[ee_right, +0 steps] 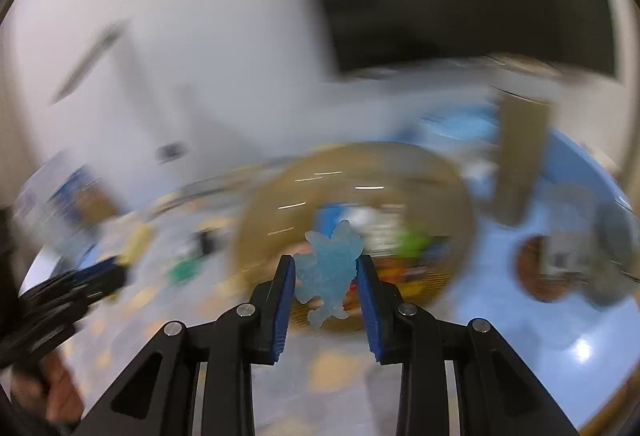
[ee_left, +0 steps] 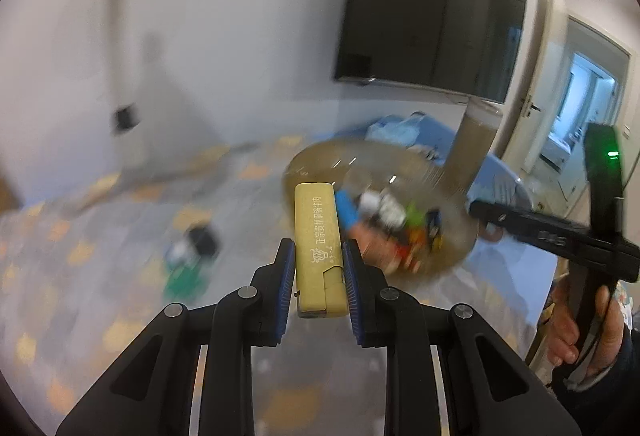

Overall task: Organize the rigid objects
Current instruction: 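Carry tube and blue figure over the bowl and open both tools, then swing both open tools back toward the green figure and figurine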

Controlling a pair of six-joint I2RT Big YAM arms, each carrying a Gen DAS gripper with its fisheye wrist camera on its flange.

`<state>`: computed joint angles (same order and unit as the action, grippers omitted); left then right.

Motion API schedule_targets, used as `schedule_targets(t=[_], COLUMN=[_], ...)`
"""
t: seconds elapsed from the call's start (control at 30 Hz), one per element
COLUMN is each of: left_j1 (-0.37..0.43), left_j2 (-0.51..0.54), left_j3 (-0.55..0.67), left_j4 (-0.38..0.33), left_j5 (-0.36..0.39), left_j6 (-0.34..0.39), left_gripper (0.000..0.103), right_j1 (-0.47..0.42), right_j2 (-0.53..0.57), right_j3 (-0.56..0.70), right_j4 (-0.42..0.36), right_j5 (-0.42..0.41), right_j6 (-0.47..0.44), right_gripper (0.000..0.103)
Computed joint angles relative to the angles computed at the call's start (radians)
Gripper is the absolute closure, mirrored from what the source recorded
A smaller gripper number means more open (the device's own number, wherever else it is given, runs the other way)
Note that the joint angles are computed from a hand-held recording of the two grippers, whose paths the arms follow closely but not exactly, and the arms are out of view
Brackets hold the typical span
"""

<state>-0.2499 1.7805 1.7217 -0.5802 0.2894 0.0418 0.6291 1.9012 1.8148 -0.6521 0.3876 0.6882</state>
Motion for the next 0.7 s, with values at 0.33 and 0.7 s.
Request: schedule_targets(t=[0.33,0.7], left_j1=[-0.079,0.028], left_j2=[0.252,0.043], left_j3=[0.361,0.063], left_j4=[-0.160,-0.011], left_j5=[0.089,0.112], left_j6=[-0.047,-0.115], left_gripper=[0.078,0.033], right_j1=[-0.101,-0.085], right_j2=[0.054,-0.019], right_j3=[0.072,-0.056], right_j4=[-0.036,0.056], right_j5=[-0.137,-0.203], right_j6=[0.053,0.137], right_gripper=[0.068,0.057])
